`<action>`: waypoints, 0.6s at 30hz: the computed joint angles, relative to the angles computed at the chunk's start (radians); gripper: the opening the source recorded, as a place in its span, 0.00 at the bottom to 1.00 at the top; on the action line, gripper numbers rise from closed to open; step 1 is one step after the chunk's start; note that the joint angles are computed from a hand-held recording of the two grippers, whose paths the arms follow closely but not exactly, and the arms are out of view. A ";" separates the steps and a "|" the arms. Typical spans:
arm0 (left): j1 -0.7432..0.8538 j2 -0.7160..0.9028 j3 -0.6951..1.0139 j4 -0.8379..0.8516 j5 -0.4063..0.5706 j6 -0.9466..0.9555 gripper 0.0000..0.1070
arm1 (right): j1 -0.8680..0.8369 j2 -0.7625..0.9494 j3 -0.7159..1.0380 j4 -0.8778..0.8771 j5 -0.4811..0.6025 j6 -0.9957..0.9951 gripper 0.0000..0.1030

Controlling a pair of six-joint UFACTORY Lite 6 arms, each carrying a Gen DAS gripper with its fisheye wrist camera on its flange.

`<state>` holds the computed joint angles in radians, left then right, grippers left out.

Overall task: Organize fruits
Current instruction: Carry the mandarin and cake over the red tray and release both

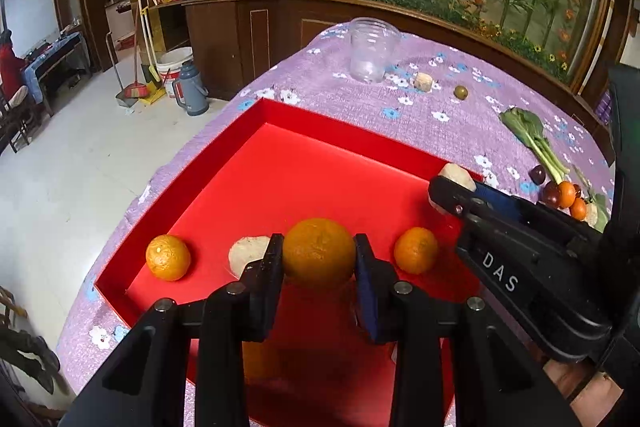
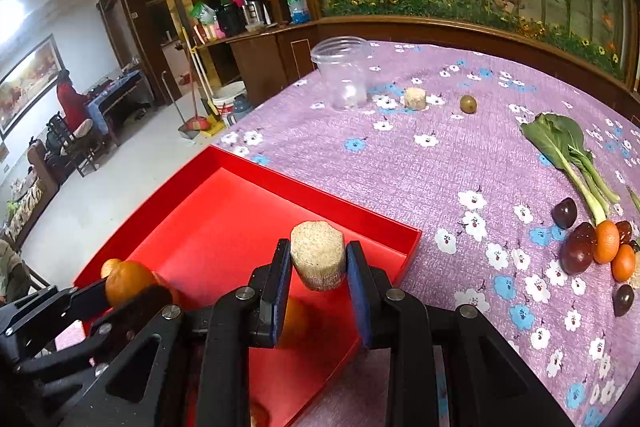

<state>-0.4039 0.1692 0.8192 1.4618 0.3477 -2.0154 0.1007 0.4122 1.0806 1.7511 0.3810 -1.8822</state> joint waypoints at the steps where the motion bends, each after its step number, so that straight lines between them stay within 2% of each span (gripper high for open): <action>1: 0.006 0.005 0.001 -0.008 -0.003 0.012 0.31 | 0.002 0.014 0.014 -0.017 0.001 0.019 0.30; 5: 0.020 0.037 0.020 -0.073 -0.016 0.076 0.33 | 0.018 0.045 0.038 -0.027 -0.024 0.030 0.30; 6: 0.020 0.034 0.016 -0.064 -0.012 0.067 0.34 | 0.021 0.054 0.049 -0.069 -0.029 0.071 0.35; 8: 0.005 0.022 0.003 -0.041 0.025 0.036 0.49 | 0.028 0.043 0.034 -0.036 -0.036 0.027 0.40; 11: 0.006 -0.004 -0.010 -0.089 0.061 0.066 0.69 | 0.020 0.020 0.017 -0.037 -0.033 0.033 0.42; 12: 0.010 -0.013 -0.018 -0.082 0.058 0.055 0.73 | 0.016 0.009 0.008 -0.028 -0.034 0.025 0.46; 14: 0.010 -0.038 -0.040 -0.060 0.059 0.029 0.75 | -0.004 -0.022 -0.020 -0.021 -0.017 0.018 0.50; 18: -0.005 -0.072 -0.056 -0.133 0.070 0.085 0.76 | -0.043 -0.104 -0.101 -0.019 0.025 -0.007 0.56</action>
<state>-0.4093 0.0972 0.7636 1.3292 0.4179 -1.9307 0.0578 0.3079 0.9794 1.7326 0.4064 -1.8897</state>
